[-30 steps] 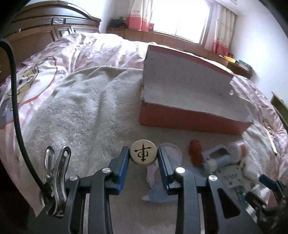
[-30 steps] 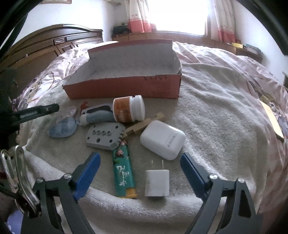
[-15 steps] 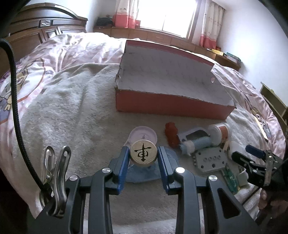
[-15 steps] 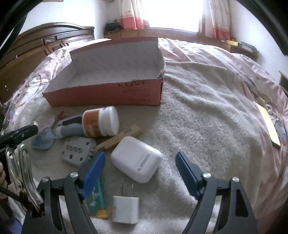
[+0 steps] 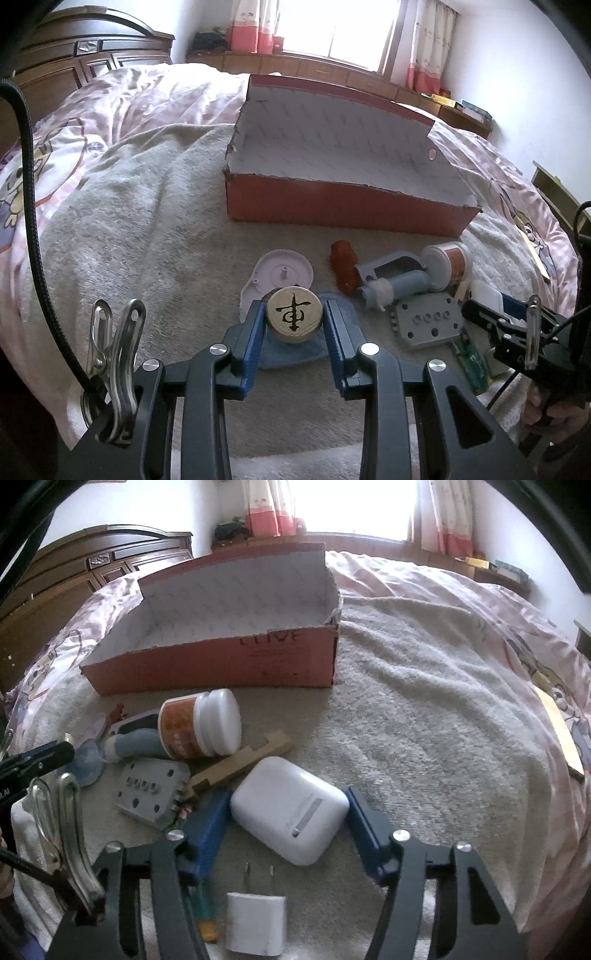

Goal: Organize rigid objects
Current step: 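Close the right tool on the white earbud case and lift it, then carry the chess piece and earbud case with both tools over the red box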

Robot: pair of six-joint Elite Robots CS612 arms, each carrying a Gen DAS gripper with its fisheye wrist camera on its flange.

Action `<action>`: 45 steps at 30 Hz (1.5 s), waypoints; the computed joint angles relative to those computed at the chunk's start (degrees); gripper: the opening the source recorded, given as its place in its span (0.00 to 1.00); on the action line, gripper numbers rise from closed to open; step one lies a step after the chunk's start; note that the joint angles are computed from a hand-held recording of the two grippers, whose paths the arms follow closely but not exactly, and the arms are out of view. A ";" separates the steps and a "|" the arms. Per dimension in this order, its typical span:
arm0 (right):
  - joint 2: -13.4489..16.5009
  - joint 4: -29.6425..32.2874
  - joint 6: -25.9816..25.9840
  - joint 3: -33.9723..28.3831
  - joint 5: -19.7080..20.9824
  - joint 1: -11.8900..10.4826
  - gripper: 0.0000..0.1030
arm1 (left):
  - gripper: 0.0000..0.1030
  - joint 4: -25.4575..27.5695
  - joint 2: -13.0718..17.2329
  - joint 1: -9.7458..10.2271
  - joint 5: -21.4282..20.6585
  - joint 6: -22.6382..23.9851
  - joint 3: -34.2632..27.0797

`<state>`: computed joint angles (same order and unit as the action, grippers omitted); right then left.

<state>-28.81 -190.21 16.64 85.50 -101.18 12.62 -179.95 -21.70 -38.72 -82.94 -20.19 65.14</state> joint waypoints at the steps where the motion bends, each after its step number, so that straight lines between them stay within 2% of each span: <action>1: 0.00 -0.23 0.09 0.06 0.12 -0.01 0.63 | 0.32 -0.08 -0.04 -0.03 0.04 0.13 0.06; 14: -1.31 -4.30 0.59 1.81 1.86 0.19 0.63 | 0.32 -1.28 -0.91 -0.34 -0.57 1.73 0.72; 23: -2.34 -5.60 -1.21 1.37 2.96 0.29 0.63 | 0.32 0.62 -0.73 -0.11 -1.37 3.35 -2.07; 35: -1.54 -2.87 -2.26 -3.63 5.17 -0.48 0.63 | 0.32 4.63 1.77 0.52 -1.83 5.85 -10.68; 45: 0.26 -0.77 -2.50 -9.20 6.20 -1.05 0.63 | 0.32 10.06 5.39 0.91 -1.51 5.95 -19.42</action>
